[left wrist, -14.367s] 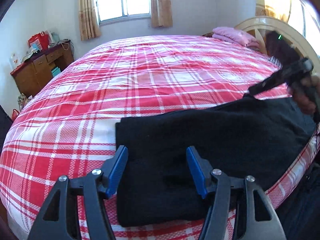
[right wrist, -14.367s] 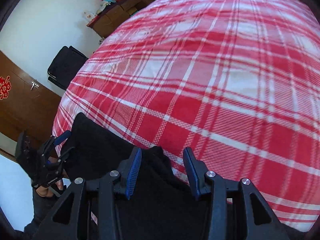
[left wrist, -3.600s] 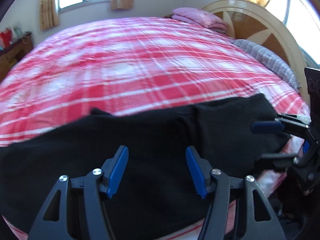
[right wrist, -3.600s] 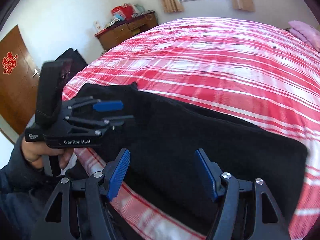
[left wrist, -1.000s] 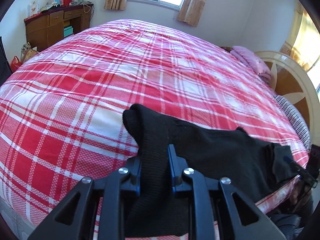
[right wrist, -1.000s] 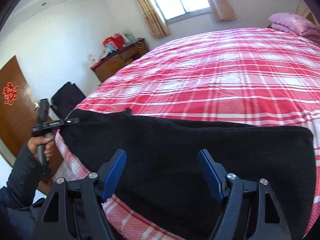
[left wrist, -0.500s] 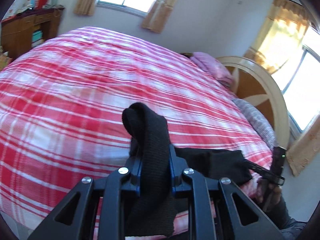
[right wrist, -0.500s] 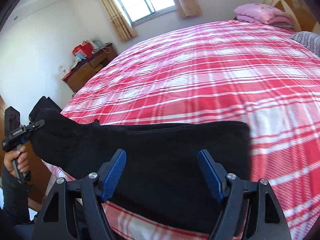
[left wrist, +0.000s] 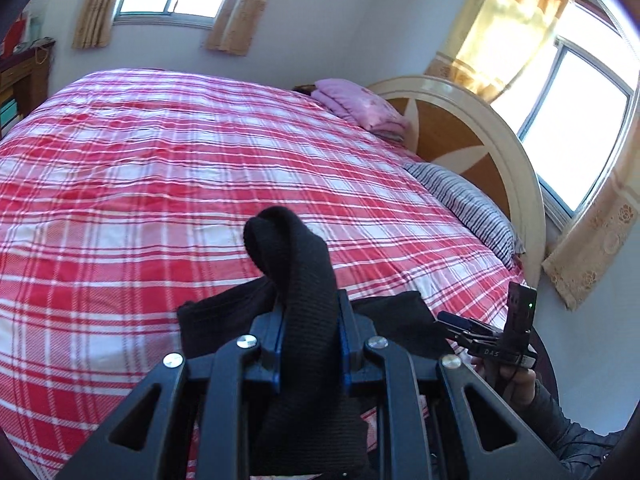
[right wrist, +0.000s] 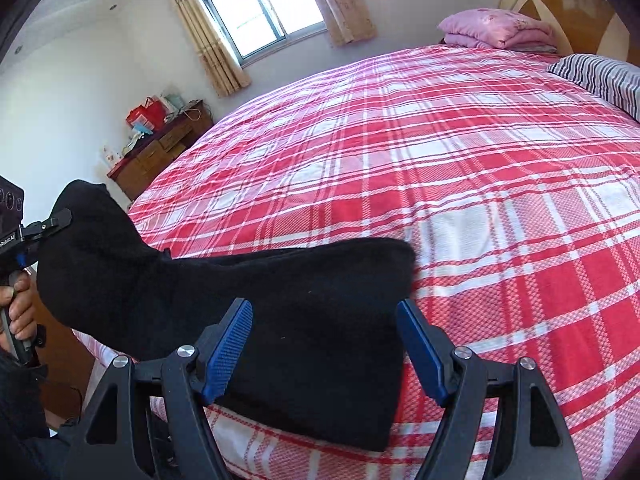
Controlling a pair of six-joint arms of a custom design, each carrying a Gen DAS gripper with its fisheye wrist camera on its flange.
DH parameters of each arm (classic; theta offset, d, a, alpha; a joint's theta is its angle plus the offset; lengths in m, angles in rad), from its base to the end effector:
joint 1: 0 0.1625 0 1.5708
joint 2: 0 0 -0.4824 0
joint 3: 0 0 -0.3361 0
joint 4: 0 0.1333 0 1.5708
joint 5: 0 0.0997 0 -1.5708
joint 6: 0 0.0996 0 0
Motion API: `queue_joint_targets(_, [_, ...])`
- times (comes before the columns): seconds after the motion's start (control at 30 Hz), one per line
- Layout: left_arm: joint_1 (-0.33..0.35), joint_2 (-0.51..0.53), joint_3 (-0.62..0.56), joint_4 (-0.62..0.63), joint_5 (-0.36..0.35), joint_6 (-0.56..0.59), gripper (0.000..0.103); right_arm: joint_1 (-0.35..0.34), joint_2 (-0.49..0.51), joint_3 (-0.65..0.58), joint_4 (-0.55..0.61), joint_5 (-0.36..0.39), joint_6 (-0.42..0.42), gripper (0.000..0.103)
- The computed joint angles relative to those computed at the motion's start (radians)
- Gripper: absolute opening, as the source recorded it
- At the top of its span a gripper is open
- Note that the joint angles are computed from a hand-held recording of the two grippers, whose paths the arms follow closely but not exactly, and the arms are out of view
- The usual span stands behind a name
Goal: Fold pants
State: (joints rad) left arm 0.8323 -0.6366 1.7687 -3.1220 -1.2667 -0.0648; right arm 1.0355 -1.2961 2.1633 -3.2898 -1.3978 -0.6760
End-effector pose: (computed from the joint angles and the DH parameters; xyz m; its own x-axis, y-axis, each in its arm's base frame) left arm -0.3239 -0.5982 0.0988 -0.8257 0.5073 -0.2466 0.5626 0.7098 -0.4238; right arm -0.1194 -0.4963 0.3809 -0.9227 -0.0494 0.3824 -0.3094 0.6866 -0.6579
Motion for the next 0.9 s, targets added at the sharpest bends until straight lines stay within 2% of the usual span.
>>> queue_joint_targets(0.5, [-0.056,0.131,-0.18,0.179,-0.032,0.02,0.021,-0.03,-0.039,-0.026,0.002,0.044,0.044,0.076])
queue_joint_targets(0.77, [-0.071,0.243,-0.288,0.299,0.013,0.033,0.021,-0.032,-0.043,-0.042,0.012,0.037,0.053,0.076])
queue_joint_targets(0.9, [-0.077,0.297,-0.32,0.315,0.059,0.036,0.021,-0.034,-0.038,-0.049,0.028,0.035,0.05,0.076])
